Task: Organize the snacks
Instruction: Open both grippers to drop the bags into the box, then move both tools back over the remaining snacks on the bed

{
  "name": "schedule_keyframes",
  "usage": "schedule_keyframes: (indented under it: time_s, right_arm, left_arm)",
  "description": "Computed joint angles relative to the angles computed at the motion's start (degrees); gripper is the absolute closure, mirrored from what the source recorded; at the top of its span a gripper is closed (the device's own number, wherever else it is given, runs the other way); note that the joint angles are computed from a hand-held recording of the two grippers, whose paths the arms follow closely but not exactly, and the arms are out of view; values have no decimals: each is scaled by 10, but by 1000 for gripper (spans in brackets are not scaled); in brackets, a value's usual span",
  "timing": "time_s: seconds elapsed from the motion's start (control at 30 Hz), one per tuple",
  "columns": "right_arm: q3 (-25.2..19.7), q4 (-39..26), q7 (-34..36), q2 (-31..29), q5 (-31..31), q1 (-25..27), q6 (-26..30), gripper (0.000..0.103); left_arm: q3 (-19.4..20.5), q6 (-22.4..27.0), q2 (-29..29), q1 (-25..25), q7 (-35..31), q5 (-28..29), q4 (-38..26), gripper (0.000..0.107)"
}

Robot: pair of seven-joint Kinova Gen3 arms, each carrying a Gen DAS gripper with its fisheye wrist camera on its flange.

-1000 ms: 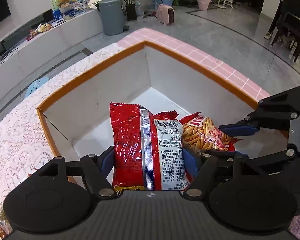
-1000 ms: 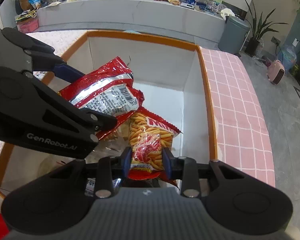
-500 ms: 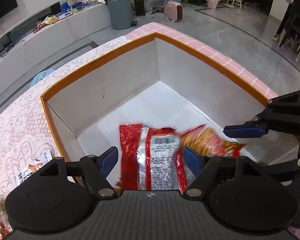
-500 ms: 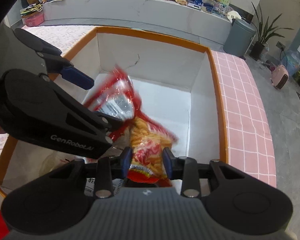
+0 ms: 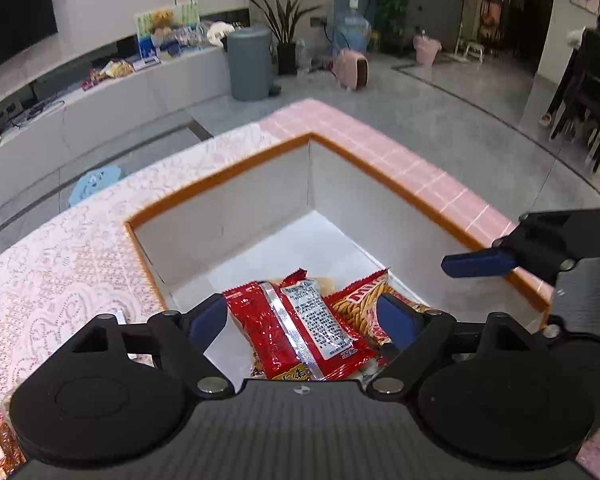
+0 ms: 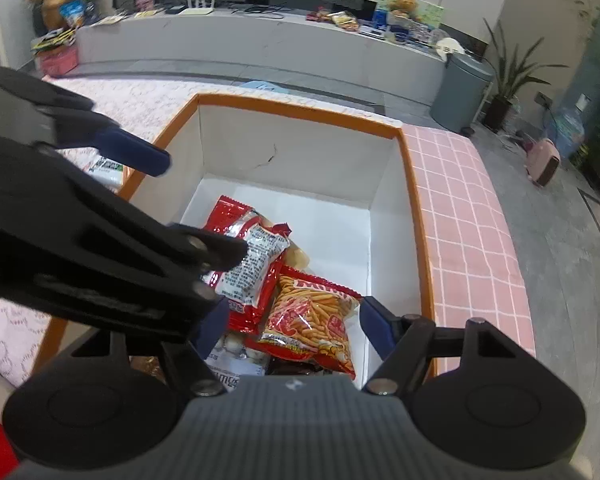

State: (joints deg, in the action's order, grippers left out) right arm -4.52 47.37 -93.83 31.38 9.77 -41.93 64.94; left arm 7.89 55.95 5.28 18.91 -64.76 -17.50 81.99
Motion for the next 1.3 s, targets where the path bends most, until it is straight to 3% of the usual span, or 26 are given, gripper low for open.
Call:
schedule_keyframes:
  time_s: [0.23, 0.5, 0.63, 0.73, 0.83, 0.93, 1.1, 1.2, 1.3]
  right_arm:
    - [3, 24, -50, -22, 4, -12, -19, 28]
    - [-2, 109, -115, -70, 55, -49, -107, 26]
    - [9, 143, -175, -84, 115, -89, -156, 26]
    - [15, 170, -230, -92, 165, -117, -198, 26]
    - [15, 184, -272, -93, 197, -138, -228, 26]
    - [18, 185, -311, -85, 226, -159, -250, 23]
    - [9, 158, -317, -53, 224, -177, -256, 23]
    - [9, 132, -299, -28, 218, -190, -247, 23]
    - [12, 97, -275, 1, 205, -199, -235, 23]
  left_arm:
    - [5, -19, -49, -9, 36, -1, 30, 4]
    - [14, -54, -128, -61, 81, 17, 96, 4]
    - [-3, -62, -168, -95, 74, 71, 123, 4]
    - [2, -58, -191, -127, 88, 73, 142, 4]
    - [-20, -79, -222, -146, 82, 102, 177, 4]
    - [-57, -83, -246, -159, 49, 148, 202, 4]
    - [-79, -70, -272, -201, 19, 164, 230, 4]
    - [-90, -53, -279, -224, 6, 165, 240, 23]
    - [-110, -47, -291, -242, -9, 172, 260, 24]
